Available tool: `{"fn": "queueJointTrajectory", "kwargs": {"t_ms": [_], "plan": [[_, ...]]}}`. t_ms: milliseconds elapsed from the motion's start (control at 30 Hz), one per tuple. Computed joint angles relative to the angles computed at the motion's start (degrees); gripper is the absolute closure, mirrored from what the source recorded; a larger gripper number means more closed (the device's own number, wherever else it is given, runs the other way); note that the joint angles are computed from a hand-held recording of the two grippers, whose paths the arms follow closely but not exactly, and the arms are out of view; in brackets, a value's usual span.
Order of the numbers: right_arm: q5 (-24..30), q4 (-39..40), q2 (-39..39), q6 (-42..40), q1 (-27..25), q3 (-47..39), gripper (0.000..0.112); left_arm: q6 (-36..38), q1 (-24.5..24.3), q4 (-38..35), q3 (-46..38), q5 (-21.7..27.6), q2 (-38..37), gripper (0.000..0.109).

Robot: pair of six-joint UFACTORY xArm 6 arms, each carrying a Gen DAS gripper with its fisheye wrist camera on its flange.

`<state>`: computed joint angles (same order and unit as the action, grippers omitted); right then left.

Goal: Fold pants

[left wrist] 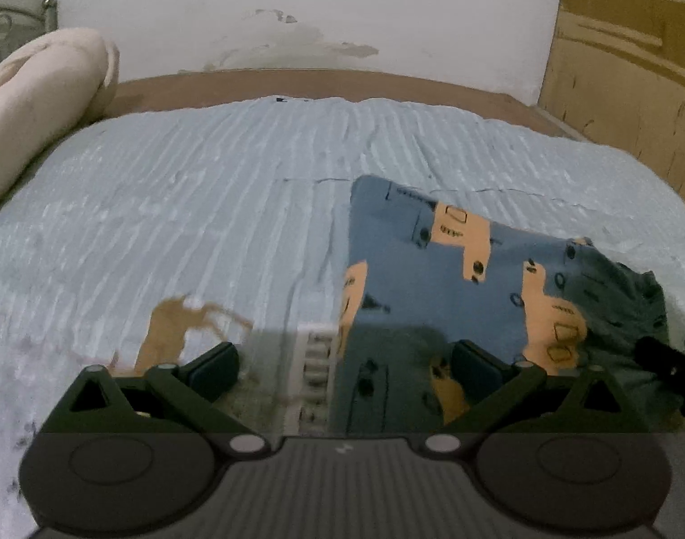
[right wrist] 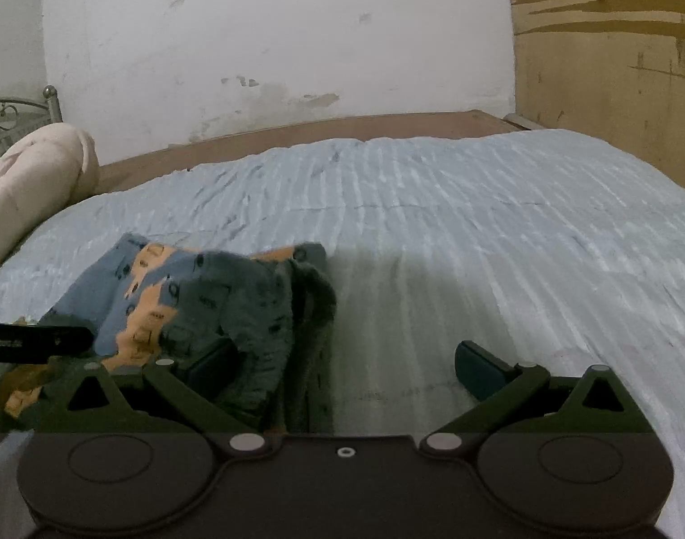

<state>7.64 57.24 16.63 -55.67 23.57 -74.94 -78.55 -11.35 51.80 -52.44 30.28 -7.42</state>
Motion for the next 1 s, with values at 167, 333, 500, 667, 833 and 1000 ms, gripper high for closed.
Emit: {"fn": "queueJointTrajectory", "kwargs": {"t_ms": [167, 333, 500, 667, 833, 1000], "plan": [[-3.74, 7.11, -1.44, -8.14, 1.55, 2.43, 0.010, -1.20, -0.83, -0.24, 3.11, 0.37, -3.33, 0.006], [-5.12, 4.82, -2.26, -4.77, 1.93, 3.77, 0.010, -0.13, -2.06, -2.52, 4.34, 2.20, -5.64, 0.006], [-6.17, 15.70, -4.99, -14.66, 3.08, 5.31, 0.010, -0.17, -2.61, -3.43, 5.54, 2.74, -7.26, 0.006], [-6.78, 15.79, -6.31, -14.09, 3.56, 7.85, 0.010, -1.46, -3.55, -3.09, 6.24, 3.66, -8.03, 0.006], [-8.32, 25.98, -6.25, -24.16, 4.49, 7.48, 0.010, -1.22, -3.74, -3.46, 6.47, 3.93, -8.36, 0.006], [-8.16, 31.48, -6.34, -29.38, 4.50, 6.95, 0.010, -0.87, -3.75, -4.44, 7.05, 3.81, -9.51, 0.006]]}}
